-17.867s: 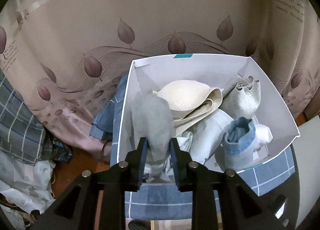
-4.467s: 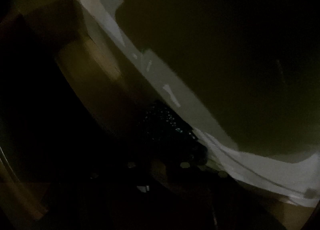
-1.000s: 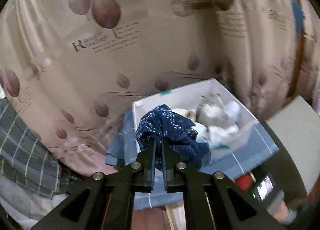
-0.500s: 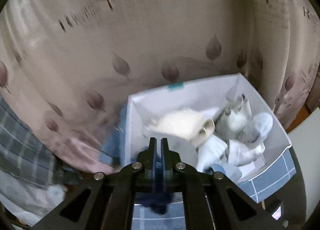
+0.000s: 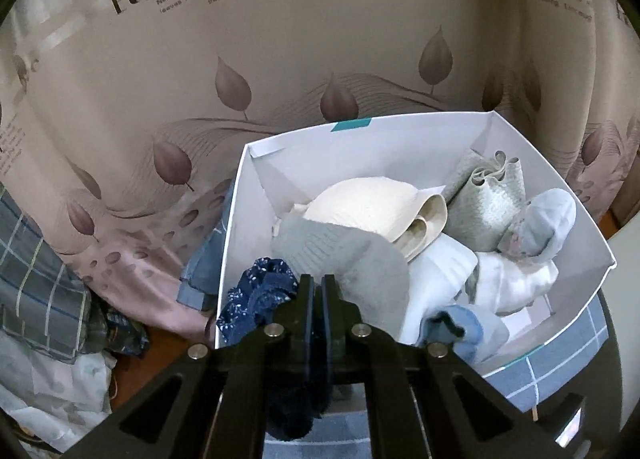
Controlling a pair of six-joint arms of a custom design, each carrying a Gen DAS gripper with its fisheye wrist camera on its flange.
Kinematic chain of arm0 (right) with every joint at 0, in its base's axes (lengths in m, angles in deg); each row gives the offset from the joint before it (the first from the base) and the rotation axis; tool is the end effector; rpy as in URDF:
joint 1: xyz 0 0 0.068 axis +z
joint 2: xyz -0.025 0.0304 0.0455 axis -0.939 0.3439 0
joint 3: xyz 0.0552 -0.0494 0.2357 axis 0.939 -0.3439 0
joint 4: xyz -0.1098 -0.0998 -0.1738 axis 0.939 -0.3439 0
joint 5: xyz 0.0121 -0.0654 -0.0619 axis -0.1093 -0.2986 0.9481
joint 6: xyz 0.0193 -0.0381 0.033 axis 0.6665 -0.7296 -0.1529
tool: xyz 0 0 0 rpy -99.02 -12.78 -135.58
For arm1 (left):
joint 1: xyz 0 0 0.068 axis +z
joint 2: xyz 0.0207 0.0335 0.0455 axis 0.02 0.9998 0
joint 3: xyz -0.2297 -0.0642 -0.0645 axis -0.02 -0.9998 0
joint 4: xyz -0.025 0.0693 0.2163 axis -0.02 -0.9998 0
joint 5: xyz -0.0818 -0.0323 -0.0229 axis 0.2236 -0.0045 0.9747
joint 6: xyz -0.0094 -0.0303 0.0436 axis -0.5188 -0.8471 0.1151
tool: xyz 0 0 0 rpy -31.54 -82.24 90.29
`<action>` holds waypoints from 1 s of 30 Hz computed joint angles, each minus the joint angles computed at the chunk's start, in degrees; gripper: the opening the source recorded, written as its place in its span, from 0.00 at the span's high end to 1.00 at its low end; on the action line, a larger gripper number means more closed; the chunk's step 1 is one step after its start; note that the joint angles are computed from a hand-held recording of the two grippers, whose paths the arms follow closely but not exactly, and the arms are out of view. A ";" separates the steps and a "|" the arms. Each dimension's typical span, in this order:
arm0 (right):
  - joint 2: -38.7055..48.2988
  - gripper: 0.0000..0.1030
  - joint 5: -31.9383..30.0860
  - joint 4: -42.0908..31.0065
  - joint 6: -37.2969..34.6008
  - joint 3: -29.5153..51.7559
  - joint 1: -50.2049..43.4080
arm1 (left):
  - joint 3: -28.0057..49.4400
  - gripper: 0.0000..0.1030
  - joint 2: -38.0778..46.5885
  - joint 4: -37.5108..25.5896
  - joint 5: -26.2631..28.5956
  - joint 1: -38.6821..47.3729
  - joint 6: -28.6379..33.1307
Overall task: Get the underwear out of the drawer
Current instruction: 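Open the left tool to drop the dark blue sock into the box, then return the left tool to the empty drawer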
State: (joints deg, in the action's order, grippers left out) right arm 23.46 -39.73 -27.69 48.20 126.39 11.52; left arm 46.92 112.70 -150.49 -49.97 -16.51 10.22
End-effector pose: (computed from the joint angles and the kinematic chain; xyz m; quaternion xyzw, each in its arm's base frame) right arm 0.0569 0.2892 0.1445 0.2391 0.9523 0.0490 0.1830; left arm 0.2902 -0.0982 0.3793 0.3686 0.8590 -0.0502 0.3518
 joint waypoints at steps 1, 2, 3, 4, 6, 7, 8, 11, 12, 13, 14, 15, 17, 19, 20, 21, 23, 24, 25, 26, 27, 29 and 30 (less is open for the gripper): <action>0.00 0.72 -0.09 -0.16 0.05 0.08 -0.05 | -0.02 0.96 -0.04 0.08 -0.20 -0.13 -0.06; -0.06 0.72 -0.11 -0.17 0.22 0.01 0.03 | -0.04 0.95 -0.12 0.16 -0.22 -0.16 -0.26; -0.06 0.72 -0.02 -0.13 0.34 0.02 0.04 | -0.04 0.94 -0.41 0.11 -0.08 -0.11 -0.45; 0.01 0.72 0.07 -0.25 0.40 0.15 0.05 | 0.22 0.94 -0.42 -0.14 -0.14 -0.18 -0.64; 0.24 0.72 0.04 -0.28 0.33 0.39 -0.01 | 1.24 0.92 -0.48 -1.30 0.80 0.34 -1.28; 0.29 0.72 0.04 -0.35 0.24 0.48 -0.03 | 1.82 0.91 -0.31 -1.78 1.23 0.72 -1.58; 0.28 0.72 0.01 -0.32 0.21 0.45 -0.01 | 2.58 0.90 -0.31 -2.68 1.65 1.13 -2.13; 0.42 0.72 0.00 -0.46 0.23 0.67 -0.05 | 2.40 0.85 -1.62 -3.35 2.82 2.16 -2.73; 0.43 0.72 0.04 -0.48 0.31 0.70 -0.05 | 2.59 0.80 -2.02 -3.89 3.77 2.67 -2.72; 0.51 0.72 0.01 -0.61 0.34 0.81 -0.08 | 2.63 0.78 -2.46 -4.21 4.50 3.10 -2.65; 0.63 0.72 -0.01 -0.62 0.39 0.88 -0.11 | 2.26 0.74 -3.26 -4.20 4.76 3.44 -2.66; 0.61 0.72 -0.05 -0.58 0.47 0.79 -0.12 | 1.33 0.68 -4.50 -3.64 5.19 3.83 -2.73; 0.83 0.72 -0.14 -0.64 0.51 0.92 -0.20 | 0.19 0.60 -6.40 -3.10 6.03 4.41 -2.57; 0.93 0.72 -0.10 -0.93 0.45 1.01 -0.33 | -1.26 0.57 -8.54 -2.04 7.05 5.14 -1.86; 0.98 0.72 -0.01 -1.10 0.54 1.09 -0.25 | -2.02 0.56 -9.66 -1.67 7.10 5.41 -1.50; 1.11 0.72 0.14 -1.11 0.34 1.26 -0.25 | -3.72 0.56 -11.54 -0.84 7.33 5.88 -1.20; 1.60 0.72 0.34 -1.71 0.18 1.87 -0.19 | -5.90 0.55 -13.78 -0.12 8.57 7.12 -0.61; 1.72 0.72 0.38 -1.94 0.08 1.97 -0.17 | -8.11 0.54 -15.72 0.56 9.18 7.95 -0.14; 1.88 0.72 0.58 -2.32 0.17 2.24 -0.07 | -10.02 0.54 -17.34 0.90 9.90 8.75 0.54; 1.81 0.72 0.77 -2.50 0.22 2.24 0.03 | -12.37 0.54 -19.31 1.46 10.60 9.62 1.40; 1.81 0.72 1.03 -2.79 0.19 2.37 0.11 | -15.47 0.53 -21.76 2.33 11.46 10.81 2.23; 2.11 0.72 1.77 -4.29 0.49 3.25 0.46 | -19.97 0.51 -24.98 2.34 14.58 13.91 4.05; 2.33 0.72 2.09 -4.98 0.50 3.83 0.52 | -22.67 0.49 -26.62 2.23 16.13 15.70 4.81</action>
State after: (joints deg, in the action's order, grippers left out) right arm 25.79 -37.64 -32.67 48.71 130.22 12.04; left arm 24.24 86.09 -148.26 -33.84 -0.82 15.03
